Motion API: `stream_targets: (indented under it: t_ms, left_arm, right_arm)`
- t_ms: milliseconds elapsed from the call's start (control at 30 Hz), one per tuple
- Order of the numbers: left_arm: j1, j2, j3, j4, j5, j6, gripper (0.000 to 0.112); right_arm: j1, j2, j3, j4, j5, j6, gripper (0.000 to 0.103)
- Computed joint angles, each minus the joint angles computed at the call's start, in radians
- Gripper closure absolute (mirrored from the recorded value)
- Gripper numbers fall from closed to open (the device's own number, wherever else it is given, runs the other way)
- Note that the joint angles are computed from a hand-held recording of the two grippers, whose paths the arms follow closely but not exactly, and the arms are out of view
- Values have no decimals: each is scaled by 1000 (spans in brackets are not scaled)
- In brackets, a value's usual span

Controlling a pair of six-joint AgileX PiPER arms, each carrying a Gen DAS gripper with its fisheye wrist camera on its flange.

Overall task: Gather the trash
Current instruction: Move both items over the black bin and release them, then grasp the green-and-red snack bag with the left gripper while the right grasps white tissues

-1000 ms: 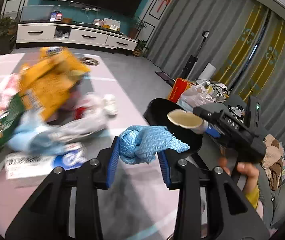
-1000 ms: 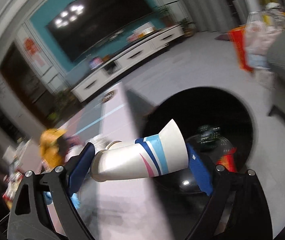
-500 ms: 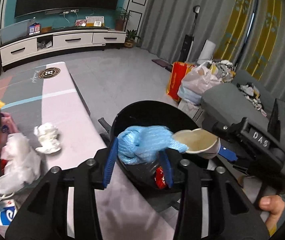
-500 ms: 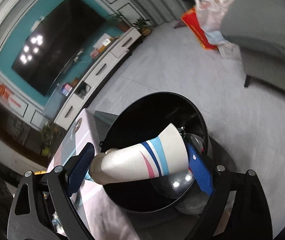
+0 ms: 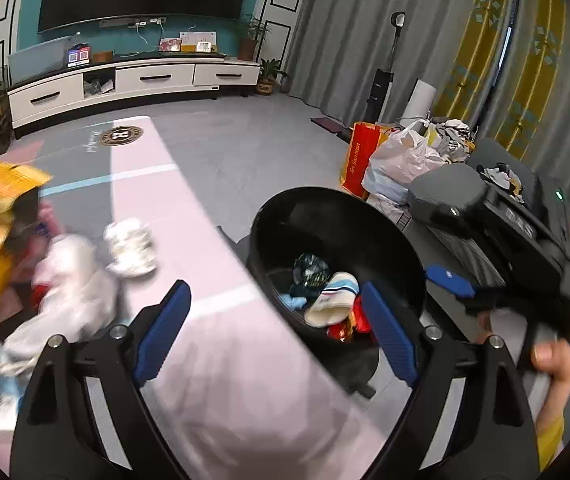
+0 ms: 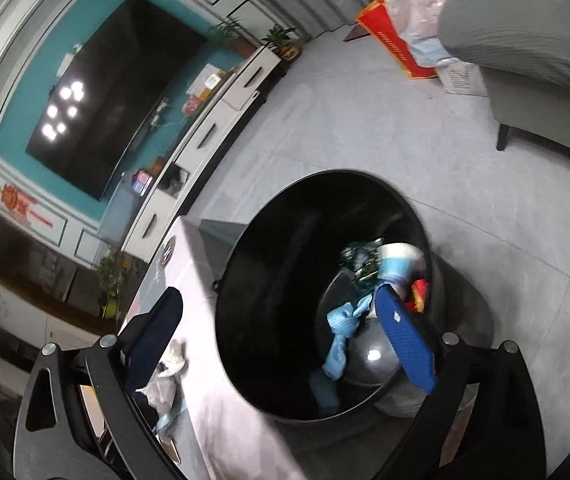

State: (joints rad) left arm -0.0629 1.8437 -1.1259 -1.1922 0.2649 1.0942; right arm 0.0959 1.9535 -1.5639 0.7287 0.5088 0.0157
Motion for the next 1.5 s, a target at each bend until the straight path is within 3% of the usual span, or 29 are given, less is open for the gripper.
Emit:
stream_targets:
  t_ms: [167, 400, 533, 700, 900, 1100, 1233, 1333, 1500]
  left_arm:
    - [108, -133, 170, -198, 52, 264, 23]
    - [448, -295, 330, -334, 224, 490, 20]
    - [665, -297, 312, -312, 269, 433, 19]
    - [816, -223, 238, -202, 294, 313, 19]
    - [846, -176, 191, -104, 280, 224, 19]
    - [800, -167, 209, -61, 236, 295, 19]
    - [740, -137, 215, -29, 140, 315, 19]
    - [742, -86, 174, 22, 162, 267, 20]
    - [750, -65, 151, 120, 207, 190, 51]
  right_arm:
    - [68, 1, -33, -23, 32, -53, 8]
    - [237, -15, -58, -127, 26, -147, 8]
    - [310, -3, -74, -61, 30, -295, 8]
    - [368, 90, -200, -139, 92, -191, 8]
    - [378, 197, -331, -127, 139, -71, 8]
    - [379, 272, -423, -131, 169, 39, 8]
    - [383, 321, -490, -157, 201, 107, 8]
    - [381, 345, -519, -140, 214, 121, 8]
    - [382, 397, -596, -148, 235, 175, 8]
